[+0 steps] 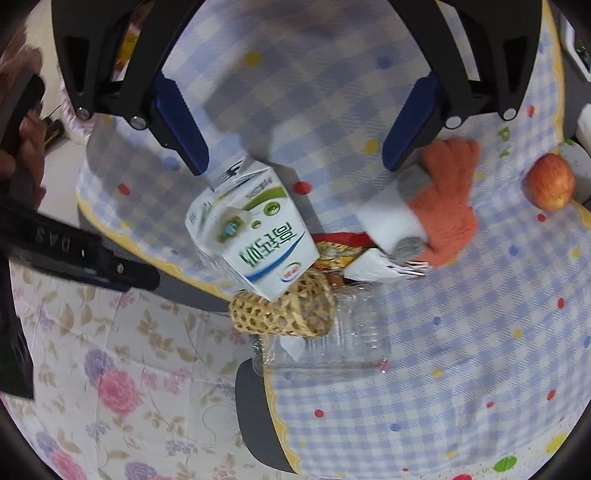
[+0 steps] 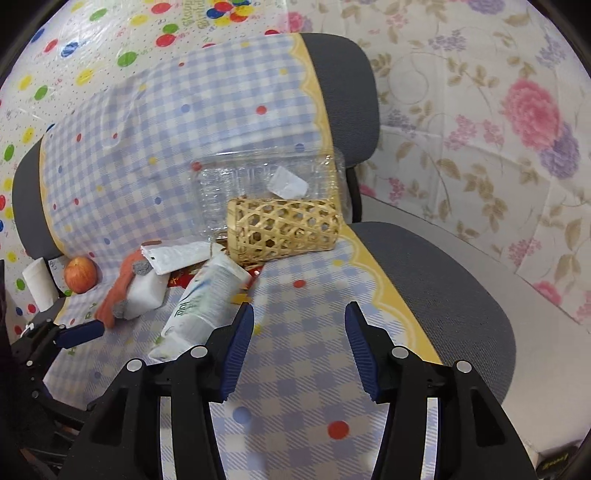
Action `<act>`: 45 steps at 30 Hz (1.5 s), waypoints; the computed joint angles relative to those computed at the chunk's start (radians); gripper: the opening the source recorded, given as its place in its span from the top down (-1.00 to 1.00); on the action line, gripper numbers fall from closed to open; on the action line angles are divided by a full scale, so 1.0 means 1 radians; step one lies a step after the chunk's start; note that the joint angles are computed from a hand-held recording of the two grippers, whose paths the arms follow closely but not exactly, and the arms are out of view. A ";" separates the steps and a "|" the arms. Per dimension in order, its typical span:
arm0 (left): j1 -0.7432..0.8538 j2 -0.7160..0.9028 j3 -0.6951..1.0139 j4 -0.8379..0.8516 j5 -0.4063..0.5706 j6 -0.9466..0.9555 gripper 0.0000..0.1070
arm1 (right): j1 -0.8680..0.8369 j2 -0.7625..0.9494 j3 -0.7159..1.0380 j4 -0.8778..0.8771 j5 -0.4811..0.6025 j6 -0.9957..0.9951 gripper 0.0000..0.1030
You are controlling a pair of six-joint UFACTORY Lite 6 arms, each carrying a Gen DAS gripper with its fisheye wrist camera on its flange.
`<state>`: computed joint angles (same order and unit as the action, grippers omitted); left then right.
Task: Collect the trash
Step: 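Grasp the white milk carton with the left gripper and lift it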
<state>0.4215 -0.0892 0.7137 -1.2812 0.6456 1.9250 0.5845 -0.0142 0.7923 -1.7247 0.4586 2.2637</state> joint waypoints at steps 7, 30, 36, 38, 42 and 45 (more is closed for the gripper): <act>-0.182 0.021 -0.006 -0.067 -0.107 -0.024 -0.62 | -0.056 -0.118 -0.116 -0.021 -0.004 0.021 -0.03; -0.440 0.114 0.020 -0.263 -0.399 -0.122 -0.40 | -0.158 -0.378 -0.365 -0.010 -0.048 -0.004 -0.03; -0.163 -0.087 -0.070 -0.098 -0.146 -0.126 -0.39 | -0.054 -0.310 -0.303 0.016 -0.006 -0.009 -0.03; -0.029 -0.117 -0.052 -0.058 -0.038 -0.114 -0.39 | -0.030 -0.278 -0.271 0.012 -0.001 -0.001 -0.03; 0.189 -0.087 0.031 -0.031 0.068 -0.083 -0.40 | 0.025 -0.154 -0.155 0.004 -0.010 0.004 -0.03; 0.287 -0.010 0.113 -0.051 0.072 -0.056 -0.40 | 0.060 -0.032 -0.042 -0.020 -0.032 0.020 -0.03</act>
